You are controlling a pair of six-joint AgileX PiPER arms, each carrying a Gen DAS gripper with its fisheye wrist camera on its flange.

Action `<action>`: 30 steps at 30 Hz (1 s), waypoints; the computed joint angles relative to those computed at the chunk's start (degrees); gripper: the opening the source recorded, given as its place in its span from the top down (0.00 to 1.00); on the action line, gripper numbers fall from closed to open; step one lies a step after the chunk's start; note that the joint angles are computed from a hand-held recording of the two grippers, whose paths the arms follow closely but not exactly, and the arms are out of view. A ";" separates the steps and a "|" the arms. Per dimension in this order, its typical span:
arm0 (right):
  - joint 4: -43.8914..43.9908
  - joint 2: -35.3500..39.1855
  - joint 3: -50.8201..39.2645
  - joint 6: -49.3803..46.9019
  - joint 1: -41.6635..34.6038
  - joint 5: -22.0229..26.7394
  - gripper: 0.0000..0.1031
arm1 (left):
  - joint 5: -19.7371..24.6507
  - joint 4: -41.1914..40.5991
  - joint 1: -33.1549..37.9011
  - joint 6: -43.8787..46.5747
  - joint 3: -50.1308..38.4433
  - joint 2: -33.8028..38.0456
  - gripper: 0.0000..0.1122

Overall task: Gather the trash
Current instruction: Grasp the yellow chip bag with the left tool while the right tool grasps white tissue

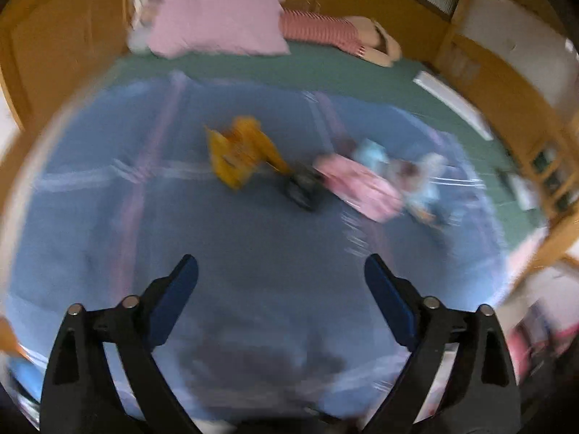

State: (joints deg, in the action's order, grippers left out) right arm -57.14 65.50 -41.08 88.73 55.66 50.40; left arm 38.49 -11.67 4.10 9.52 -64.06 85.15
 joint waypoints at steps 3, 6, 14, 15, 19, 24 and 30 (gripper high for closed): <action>-11.07 12.10 -7.70 2.72 -5.76 -4.38 0.06 | -0.87 1.75 2.50 0.99 -4.78 6.21 0.28; -15.67 24.43 -17.76 4.41 -10.09 -5.64 0.06 | -0.78 0.88 3.94 0.81 -10.00 12.27 0.28; -5.64 48.89 -42.87 -14.58 -16.39 -6.99 0.07 | 3.57 1.85 3.10 -2.71 -34.34 33.00 0.16; -5.27 50.34 -44.27 -15.97 -16.15 -6.51 0.12 | 5.15 2.19 2.78 -3.53 -37.49 35.28 0.16; 0.14 52.10 -46.32 -20.74 -17.11 -8.21 0.57 | 12.45 5.16 1.03 -8.52 -52.02 46.06 0.16; 11.12 48.58 -42.05 -25.29 -20.28 -14.94 0.96 | 10.72 4.66 0.40 -6.70 -49.74 46.88 0.51; 10.86 35.40 -28.41 -19.66 -20.86 -22.47 0.96 | 3.01 3.62 2.31 -2.33 -35.10 37.54 0.77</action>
State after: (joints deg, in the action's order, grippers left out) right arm -46.28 100.90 -69.49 69.06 34.80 27.94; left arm 41.51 -8.05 6.41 7.19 -99.16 122.68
